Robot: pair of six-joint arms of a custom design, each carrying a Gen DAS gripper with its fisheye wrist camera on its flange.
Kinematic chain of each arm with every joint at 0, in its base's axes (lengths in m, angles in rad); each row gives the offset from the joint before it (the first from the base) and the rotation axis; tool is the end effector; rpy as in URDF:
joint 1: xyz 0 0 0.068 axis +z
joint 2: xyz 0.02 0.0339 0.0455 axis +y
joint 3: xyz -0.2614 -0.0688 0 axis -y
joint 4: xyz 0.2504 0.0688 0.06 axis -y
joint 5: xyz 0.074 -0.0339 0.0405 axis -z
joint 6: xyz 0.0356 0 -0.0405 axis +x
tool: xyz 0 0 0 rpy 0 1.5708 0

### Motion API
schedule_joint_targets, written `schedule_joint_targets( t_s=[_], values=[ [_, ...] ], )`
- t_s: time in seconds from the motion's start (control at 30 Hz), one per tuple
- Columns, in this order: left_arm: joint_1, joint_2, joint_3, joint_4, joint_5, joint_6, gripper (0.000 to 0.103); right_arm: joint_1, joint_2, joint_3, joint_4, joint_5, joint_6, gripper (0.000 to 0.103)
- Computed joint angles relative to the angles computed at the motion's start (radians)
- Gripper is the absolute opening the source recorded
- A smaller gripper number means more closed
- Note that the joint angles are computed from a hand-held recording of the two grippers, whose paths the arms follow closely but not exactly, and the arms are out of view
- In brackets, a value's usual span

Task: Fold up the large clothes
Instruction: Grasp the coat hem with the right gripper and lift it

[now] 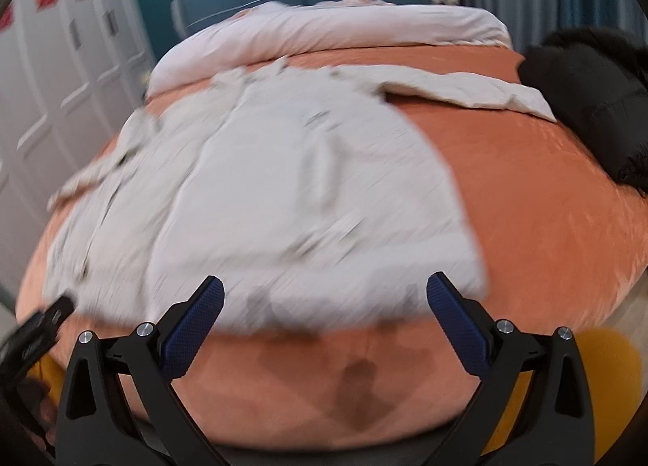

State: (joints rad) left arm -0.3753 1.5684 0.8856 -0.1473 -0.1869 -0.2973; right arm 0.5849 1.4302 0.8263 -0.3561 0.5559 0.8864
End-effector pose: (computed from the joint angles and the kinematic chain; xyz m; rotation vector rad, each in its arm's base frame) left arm 0.3048 -0.1130 0.1830 0.0063 2.3841 -0.0945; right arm 0.2466 0.1408 0.1941 0.5574 2.2731 0.0000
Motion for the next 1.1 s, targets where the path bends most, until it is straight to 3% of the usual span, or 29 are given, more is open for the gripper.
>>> schedule_joint_targets(
  t_s=[0.17, 0.37, 0.53, 0.83, 0.9, 0.97, 1.0, 1.1],
  values=[
    [0.047, 0.044, 0.092, -0.050, 0.023, 0.067, 0.096, -0.398, -0.035, 0.016, 0.073, -0.163, -0.224, 0.098],
    [0.075, 0.168, 0.264, -0.133, 0.013, 0.060, 0.096, -0.777, 0.179, 0.194, 0.135, -0.321, -0.338, 0.098],
    [0.084, 0.276, 0.405, -0.176, -0.007, 0.059, 0.096, -1.005, 0.422, 0.401, 0.151, -0.448, -0.265, 0.098],
    [0.085, 0.473, 0.655, -0.240, -0.010, 0.060, 0.096, -1.157, 0.679, 0.608, 0.213, -0.584, 0.002, 0.097],
    [0.089, 0.511, 0.707, -0.255, 0.006, 0.048, 0.096, -1.150, 0.713, 0.668, 0.194, -0.544, 0.015, 0.074],
    [0.094, 0.544, 0.753, -0.265, 0.014, 0.032, 0.096, -1.141, 0.772, 0.788, 0.112, -0.579, 0.027, 0.024],
    [0.097, 0.554, 0.767, -0.265, 0.020, 0.030, 0.096, -1.130, 0.775, 0.810, 0.113, -0.578, 0.038, 0.013],
    [0.104, 0.596, 0.837, -0.279, 0.022, 0.036, 0.096, -1.047, 0.738, 0.867, 0.210, -0.571, -0.045, 0.007]
  ],
)
